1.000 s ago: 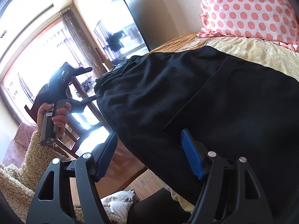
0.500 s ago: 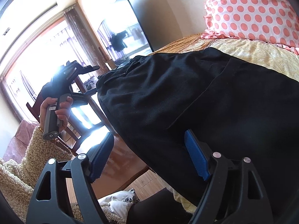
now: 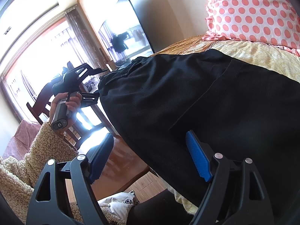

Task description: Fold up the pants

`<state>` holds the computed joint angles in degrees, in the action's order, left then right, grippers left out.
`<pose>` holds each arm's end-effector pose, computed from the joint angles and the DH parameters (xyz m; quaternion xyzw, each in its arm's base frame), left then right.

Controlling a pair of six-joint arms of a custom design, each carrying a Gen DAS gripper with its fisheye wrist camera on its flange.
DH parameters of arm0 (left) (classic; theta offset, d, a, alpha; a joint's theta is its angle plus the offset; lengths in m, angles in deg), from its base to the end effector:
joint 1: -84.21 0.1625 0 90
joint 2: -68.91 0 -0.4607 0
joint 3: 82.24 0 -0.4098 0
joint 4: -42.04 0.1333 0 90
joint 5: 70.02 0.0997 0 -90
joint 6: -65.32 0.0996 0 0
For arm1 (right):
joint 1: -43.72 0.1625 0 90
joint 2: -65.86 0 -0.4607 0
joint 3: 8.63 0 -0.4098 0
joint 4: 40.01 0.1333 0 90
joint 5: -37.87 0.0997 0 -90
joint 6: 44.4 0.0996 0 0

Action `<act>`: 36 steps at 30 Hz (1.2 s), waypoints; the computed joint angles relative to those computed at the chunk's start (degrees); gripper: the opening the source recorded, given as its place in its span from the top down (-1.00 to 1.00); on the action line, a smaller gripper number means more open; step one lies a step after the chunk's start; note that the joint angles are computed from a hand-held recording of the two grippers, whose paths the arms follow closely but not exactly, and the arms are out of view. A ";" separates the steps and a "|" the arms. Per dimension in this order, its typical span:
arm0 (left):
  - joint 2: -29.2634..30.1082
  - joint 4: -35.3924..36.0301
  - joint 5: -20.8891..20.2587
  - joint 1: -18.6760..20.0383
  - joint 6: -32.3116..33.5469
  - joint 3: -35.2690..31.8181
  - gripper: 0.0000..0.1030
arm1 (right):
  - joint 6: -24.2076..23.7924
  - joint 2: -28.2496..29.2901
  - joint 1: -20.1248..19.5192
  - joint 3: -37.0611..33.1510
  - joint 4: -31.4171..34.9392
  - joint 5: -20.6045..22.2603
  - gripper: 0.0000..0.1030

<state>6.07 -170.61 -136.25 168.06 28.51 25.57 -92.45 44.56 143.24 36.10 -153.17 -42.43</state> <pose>0.1070 -0.6256 0.3607 0.3261 -0.7009 0.6298 0.0755 0.2976 -0.8672 0.0683 -0.4796 0.8734 -0.0257 0.0806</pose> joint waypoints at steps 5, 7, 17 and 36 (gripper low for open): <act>0.20 -0.10 2.77 -0.84 0.83 0.18 0.65 | -0.01 -0.12 -0.06 0.25 -0.23 0.19 -0.57; 0.27 -0.42 4.15 -1.59 2.31 0.11 0.77 | 0.16 -0.21 -0.07 0.34 -0.29 0.26 -0.57; 1.21 4.20 14.54 -10.33 19.45 -4.39 0.83 | -1.26 -5.44 -1.78 4.86 -1.83 5.28 -0.82; 25.17 39.82 -3.35 -21.42 34.50 -33.91 0.83 | 19.47 -18.25 -11.86 15.75 -27.27 7.78 -0.85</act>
